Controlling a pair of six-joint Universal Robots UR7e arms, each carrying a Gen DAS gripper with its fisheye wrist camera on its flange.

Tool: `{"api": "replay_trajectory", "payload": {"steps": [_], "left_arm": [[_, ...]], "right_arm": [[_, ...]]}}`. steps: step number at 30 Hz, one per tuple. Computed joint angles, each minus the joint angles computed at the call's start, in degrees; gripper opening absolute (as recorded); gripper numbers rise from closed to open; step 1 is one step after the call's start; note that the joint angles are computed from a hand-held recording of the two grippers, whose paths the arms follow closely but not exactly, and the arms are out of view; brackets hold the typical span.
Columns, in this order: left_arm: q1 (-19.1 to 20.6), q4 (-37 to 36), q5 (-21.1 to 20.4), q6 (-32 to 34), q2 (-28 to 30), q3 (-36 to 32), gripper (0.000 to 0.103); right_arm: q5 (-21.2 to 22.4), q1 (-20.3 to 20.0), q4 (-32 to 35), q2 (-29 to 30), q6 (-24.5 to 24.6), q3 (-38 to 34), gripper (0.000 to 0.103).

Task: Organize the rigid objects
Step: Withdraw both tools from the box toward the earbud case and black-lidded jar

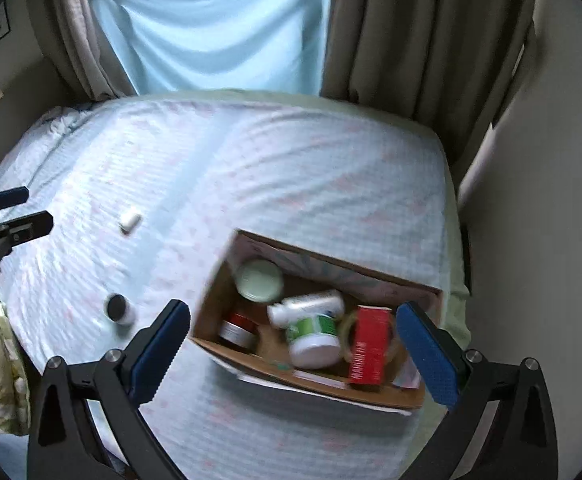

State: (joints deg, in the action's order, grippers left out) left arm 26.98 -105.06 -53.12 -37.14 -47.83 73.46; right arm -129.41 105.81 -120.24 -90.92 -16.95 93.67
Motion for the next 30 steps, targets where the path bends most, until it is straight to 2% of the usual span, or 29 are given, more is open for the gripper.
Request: {"api": "replay_trajectory", "payload": {"steps": [3, 8, 14, 17, 23, 30], "left_arm": [[1.55, -0.45, 0.61, 2.24, -4.85, 3.75, 0.103], [5.52, -1.24, -1.14, 8.56, -11.89, 7.83, 0.103], [10.7, -0.92, -2.09, 18.14, -16.71, 8.19, 0.103], [13.35, -1.42, -2.74, 23.27, -16.95, 7.06, 0.103], [17.67, -1.51, -4.86, 32.22, -13.26, 4.28, 0.103], [21.25, -5.09, -8.28, 37.83, -6.65, 3.94, 0.103]], "right_arm": [[-1.84, 4.46, -1.61, 1.35, 4.67, 1.19, 0.103], [-7.17, 12.04, -3.79, 5.37, 15.5, 3.09, 0.103], [-9.4, 18.07, -2.58, 11.18, 31.81, 3.78, 0.103], [-11.51, 19.99, -0.22, 14.45, 39.97, 3.76, 0.103], [-11.61, 21.25, -1.31, 17.75, 55.27, 7.76, 0.103], [-14.75, 19.77, -4.51, 21.83, 63.47, 13.36, 0.103]]}}
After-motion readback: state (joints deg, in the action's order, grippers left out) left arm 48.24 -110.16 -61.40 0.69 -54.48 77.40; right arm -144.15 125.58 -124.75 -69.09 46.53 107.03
